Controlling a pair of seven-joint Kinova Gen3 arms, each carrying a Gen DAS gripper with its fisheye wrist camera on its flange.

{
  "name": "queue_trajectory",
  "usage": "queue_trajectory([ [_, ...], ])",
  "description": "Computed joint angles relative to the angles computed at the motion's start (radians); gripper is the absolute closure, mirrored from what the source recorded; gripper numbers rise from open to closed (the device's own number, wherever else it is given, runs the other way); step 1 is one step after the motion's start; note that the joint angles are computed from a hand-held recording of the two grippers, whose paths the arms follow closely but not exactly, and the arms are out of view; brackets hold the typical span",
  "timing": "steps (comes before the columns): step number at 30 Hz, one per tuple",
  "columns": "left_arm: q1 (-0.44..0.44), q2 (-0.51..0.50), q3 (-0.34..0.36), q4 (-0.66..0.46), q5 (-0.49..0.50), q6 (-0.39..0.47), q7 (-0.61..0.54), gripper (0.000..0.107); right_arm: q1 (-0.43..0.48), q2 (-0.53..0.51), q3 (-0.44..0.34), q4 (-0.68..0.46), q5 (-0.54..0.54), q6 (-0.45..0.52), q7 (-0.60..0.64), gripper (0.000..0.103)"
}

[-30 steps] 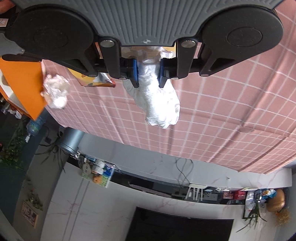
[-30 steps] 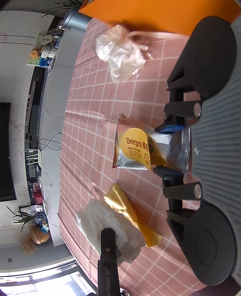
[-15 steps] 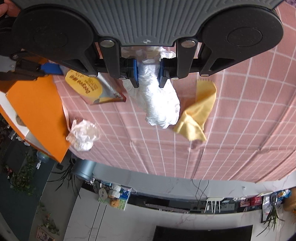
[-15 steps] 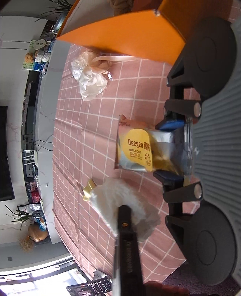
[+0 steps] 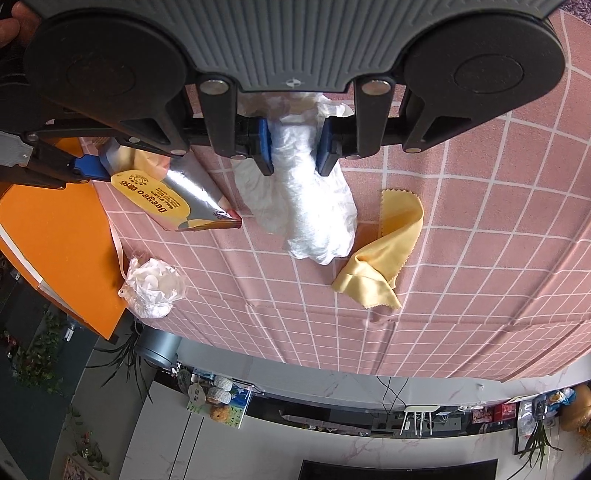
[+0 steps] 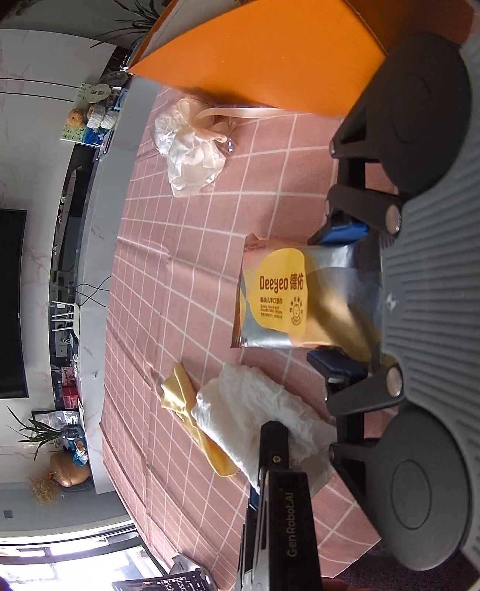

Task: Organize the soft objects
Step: 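Grasp the Deeyeo wipes pack with the right gripper while the left grasps the white cloth, then carry the wipes pack and white cloth over the box with both grippers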

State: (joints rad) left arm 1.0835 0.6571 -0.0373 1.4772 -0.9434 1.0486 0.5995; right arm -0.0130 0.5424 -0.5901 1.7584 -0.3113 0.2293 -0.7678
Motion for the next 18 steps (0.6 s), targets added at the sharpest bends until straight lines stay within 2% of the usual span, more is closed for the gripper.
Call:
queue_trajectory([
  [4,0.002,0.007,0.001,-0.004,-0.006,0.004,-0.014,0.074,0.003,-0.005,-0.009,0.021,0.015,-0.032,0.004,0.052],
  [10,0.014,0.009,-0.002,-0.007,-0.024,0.015,-0.016,0.083,0.024,-0.016,-0.029,0.023,0.023,-0.021,0.008,0.058],
  [18,0.042,0.009,-0.007,-0.061,-0.045,0.088,-0.038,0.084,0.182,-0.045,-0.176,0.043,-0.032,-0.033,0.085,0.058],
])
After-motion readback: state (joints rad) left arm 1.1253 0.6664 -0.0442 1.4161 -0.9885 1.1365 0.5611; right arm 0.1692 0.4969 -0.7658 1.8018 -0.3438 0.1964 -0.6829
